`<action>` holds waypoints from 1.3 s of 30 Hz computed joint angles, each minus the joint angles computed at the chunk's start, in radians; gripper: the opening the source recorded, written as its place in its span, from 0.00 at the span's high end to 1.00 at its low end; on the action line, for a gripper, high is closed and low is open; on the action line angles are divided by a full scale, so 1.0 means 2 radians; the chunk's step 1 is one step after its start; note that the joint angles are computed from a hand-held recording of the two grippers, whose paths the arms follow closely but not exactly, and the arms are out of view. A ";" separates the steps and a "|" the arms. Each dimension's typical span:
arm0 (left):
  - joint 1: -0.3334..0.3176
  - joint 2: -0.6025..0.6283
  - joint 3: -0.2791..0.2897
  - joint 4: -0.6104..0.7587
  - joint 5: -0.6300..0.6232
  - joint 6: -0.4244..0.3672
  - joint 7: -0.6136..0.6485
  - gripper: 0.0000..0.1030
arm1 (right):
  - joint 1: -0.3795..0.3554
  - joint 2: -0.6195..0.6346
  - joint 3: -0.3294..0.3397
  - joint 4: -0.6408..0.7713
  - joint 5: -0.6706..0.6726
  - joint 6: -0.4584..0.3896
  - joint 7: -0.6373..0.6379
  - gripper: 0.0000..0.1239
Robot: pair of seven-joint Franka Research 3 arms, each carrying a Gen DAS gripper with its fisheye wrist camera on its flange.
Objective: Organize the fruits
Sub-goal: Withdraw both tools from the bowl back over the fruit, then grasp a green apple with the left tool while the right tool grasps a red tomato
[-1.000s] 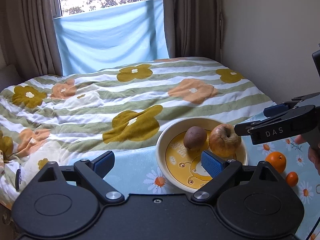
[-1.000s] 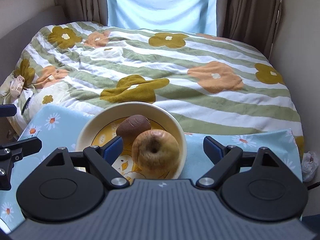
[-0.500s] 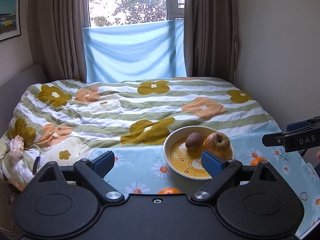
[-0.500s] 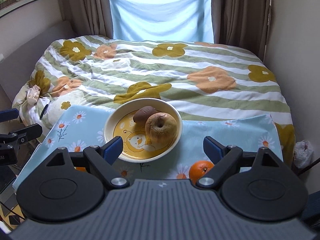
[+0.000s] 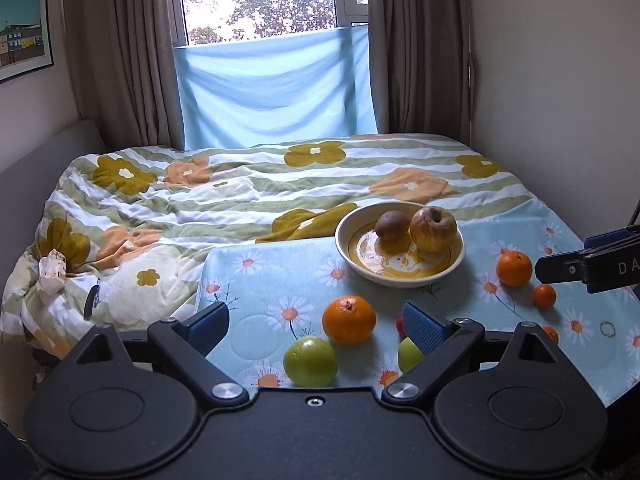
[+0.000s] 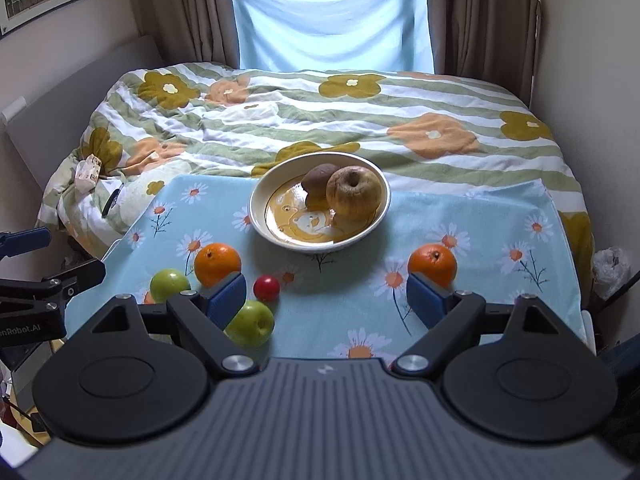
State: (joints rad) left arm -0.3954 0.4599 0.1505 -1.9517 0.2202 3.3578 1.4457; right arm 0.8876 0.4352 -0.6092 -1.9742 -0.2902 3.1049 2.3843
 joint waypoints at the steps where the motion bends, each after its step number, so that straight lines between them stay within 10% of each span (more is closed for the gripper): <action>1: 0.014 0.003 -0.012 0.001 0.008 -0.001 0.004 0.07 | 0.006 0.002 -0.003 -0.002 0.002 -0.001 0.006 0.17; 9: 0.128 0.033 -0.112 0.021 0.086 -0.018 0.052 0.07 | 0.034 0.024 -0.006 -0.001 0.011 -0.031 0.080 0.18; 20: 0.270 0.106 -0.263 0.087 0.120 -0.093 0.169 0.07 | -0.027 0.059 0.089 0.049 0.014 -0.082 0.153 0.20; 39: 0.241 0.217 -0.280 0.244 0.019 -0.217 0.345 0.39 | -0.104 0.115 0.179 0.148 -0.036 -0.191 0.188 0.34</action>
State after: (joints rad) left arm 0.0863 0.8939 -0.4097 -1.4633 0.2586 2.9245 2.1363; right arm 0.6800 0.6655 -0.2512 -1.6778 -0.3620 2.7227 2.7602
